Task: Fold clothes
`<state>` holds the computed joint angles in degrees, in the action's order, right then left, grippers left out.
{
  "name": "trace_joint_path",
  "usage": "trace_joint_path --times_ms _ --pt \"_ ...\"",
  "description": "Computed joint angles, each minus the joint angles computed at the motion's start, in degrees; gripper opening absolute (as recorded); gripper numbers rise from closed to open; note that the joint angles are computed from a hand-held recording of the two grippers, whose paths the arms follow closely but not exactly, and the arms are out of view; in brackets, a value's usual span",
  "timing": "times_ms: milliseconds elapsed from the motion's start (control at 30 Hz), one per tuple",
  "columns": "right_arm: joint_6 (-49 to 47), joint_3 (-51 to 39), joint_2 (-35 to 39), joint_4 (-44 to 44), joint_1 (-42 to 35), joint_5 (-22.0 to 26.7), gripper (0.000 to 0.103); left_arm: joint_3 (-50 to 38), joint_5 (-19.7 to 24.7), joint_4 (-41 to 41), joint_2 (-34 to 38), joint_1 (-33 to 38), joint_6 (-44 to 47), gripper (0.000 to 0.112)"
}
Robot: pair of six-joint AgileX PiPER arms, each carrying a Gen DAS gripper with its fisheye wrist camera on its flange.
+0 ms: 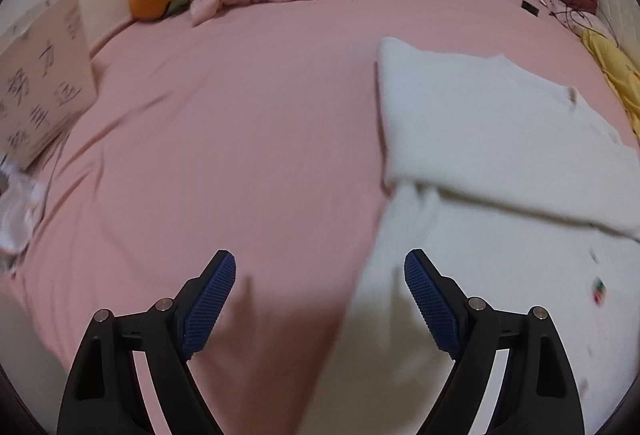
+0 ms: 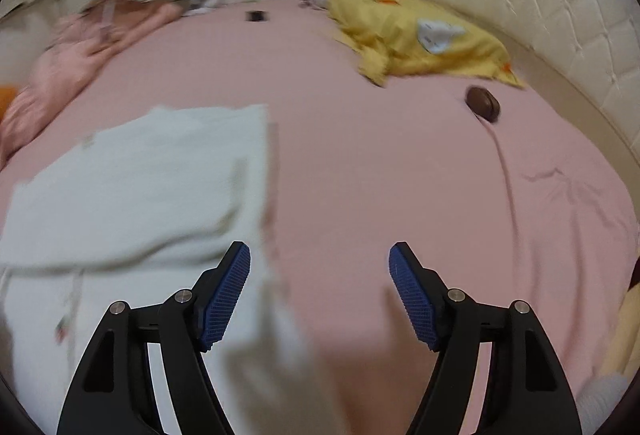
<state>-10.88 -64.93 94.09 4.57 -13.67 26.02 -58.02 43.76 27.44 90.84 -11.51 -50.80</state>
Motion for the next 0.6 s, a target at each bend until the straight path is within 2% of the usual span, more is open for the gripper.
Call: trace_joint_path --times_ms 100,200,267,367,500,533,600 --pt "-4.75 7.77 -11.27 3.36 3.60 4.12 0.073 1.32 4.95 -4.73 -5.62 -5.38 0.67 0.086" --pt "-3.23 10.76 -16.94 2.54 7.99 9.82 0.073 2.21 9.61 -7.69 -8.97 -13.96 -2.27 0.087" --pt "2.37 14.63 -22.67 -1.40 11.98 13.71 0.073 3.41 10.76 -9.55 -10.10 -19.19 -4.78 0.087" --pt "5.96 20.06 -31.00 -3.68 15.54 17.64 0.073 8.95 6.75 -11.31 -12.65 -26.64 -10.63 0.087" --pt "2.80 23.35 -36.60 -3.09 17.48 20.15 0.073 18.19 -3.16 -9.48 -11.62 -37.06 -25.46 0.085" --pt "2.55 23.71 -37.47 -2.92 17.25 19.86 0.073 17.79 -2.74 -10.22 -9.77 -39.11 -26.48 0.076" --pt "2.03 23.93 -38.58 -2.34 16.70 19.74 0.073 16.42 -0.96 -8.73 -8.37 -42.16 -29.01 0.076"
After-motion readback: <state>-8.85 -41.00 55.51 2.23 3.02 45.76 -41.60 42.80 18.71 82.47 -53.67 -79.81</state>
